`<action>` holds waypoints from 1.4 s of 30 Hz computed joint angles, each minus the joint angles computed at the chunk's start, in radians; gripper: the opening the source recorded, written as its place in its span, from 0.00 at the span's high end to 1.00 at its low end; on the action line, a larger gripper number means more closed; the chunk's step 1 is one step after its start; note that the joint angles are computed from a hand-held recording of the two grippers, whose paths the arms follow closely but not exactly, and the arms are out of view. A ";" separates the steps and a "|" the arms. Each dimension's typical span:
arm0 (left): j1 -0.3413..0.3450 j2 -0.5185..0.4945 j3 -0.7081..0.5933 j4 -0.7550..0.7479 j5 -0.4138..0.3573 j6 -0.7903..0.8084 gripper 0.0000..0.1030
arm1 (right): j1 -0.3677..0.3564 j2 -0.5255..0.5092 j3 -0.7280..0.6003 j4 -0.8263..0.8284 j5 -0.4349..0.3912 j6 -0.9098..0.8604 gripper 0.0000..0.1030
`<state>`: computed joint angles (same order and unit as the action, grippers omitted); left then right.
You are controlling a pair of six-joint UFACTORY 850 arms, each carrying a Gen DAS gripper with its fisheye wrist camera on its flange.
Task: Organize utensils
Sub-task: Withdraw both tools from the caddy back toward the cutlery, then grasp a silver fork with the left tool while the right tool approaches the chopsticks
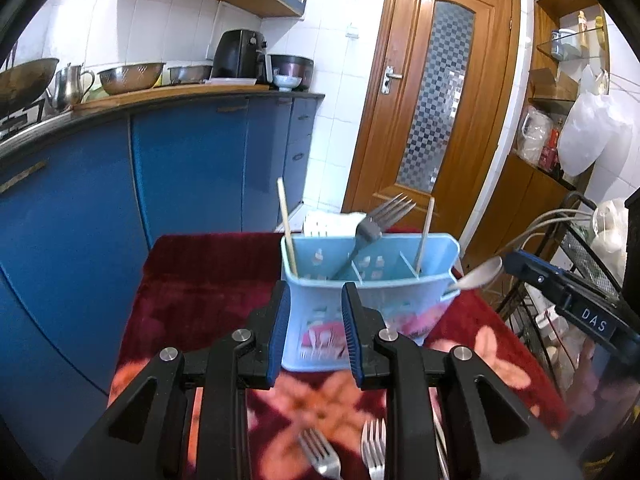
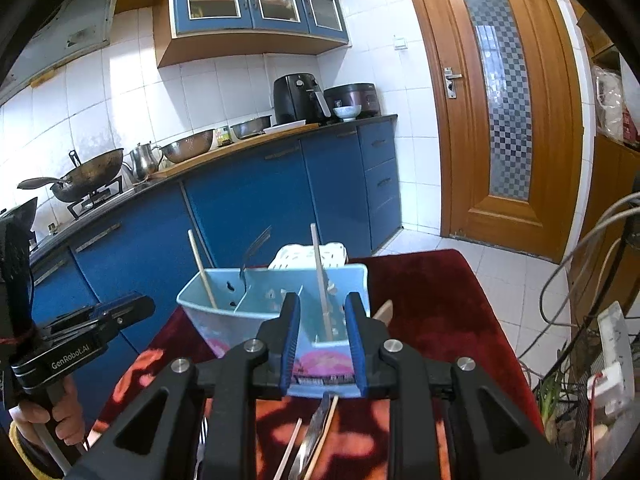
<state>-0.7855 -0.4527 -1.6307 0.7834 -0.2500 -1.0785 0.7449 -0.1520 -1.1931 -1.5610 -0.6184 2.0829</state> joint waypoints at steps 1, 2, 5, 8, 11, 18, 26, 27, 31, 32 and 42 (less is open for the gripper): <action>-0.002 0.010 0.015 -0.022 -0.004 0.017 0.75 | 0.005 0.004 0.006 0.007 -0.001 0.000 0.75; -0.003 0.013 0.021 -0.036 -0.008 0.027 0.75 | 0.010 0.007 0.011 0.015 -0.003 0.000 0.75; -0.007 0.031 0.055 -0.080 -0.018 0.058 0.75 | 0.024 0.019 0.030 0.043 -0.005 0.001 0.75; -0.011 0.046 0.087 -0.144 -0.027 0.099 0.75 | 0.035 0.029 0.053 0.081 0.001 -0.001 0.75; -0.014 0.054 0.109 -0.215 -0.040 0.151 0.75 | 0.036 0.036 0.071 0.115 0.019 -0.002 0.74; -0.016 0.057 0.140 -0.348 -0.085 0.250 0.75 | 0.036 0.053 0.136 0.187 0.076 0.033 0.73; -0.024 0.039 0.151 -0.573 -0.151 0.445 0.75 | 0.028 0.065 0.200 0.207 0.133 0.095 0.69; -0.025 0.035 0.151 -0.609 -0.160 0.475 0.75 | 0.027 0.066 0.205 0.213 0.137 0.099 0.68; -0.025 0.020 0.144 -0.750 -0.206 0.592 0.75 | 0.023 0.076 0.233 0.209 0.155 0.126 0.67; -0.026 0.017 0.141 -0.770 -0.215 0.610 0.75 | 0.022 0.079 0.237 0.209 0.159 0.128 0.66; -0.026 -0.034 0.100 -0.929 -0.313 0.721 0.75 | 0.014 0.108 0.293 0.132 0.192 0.233 0.63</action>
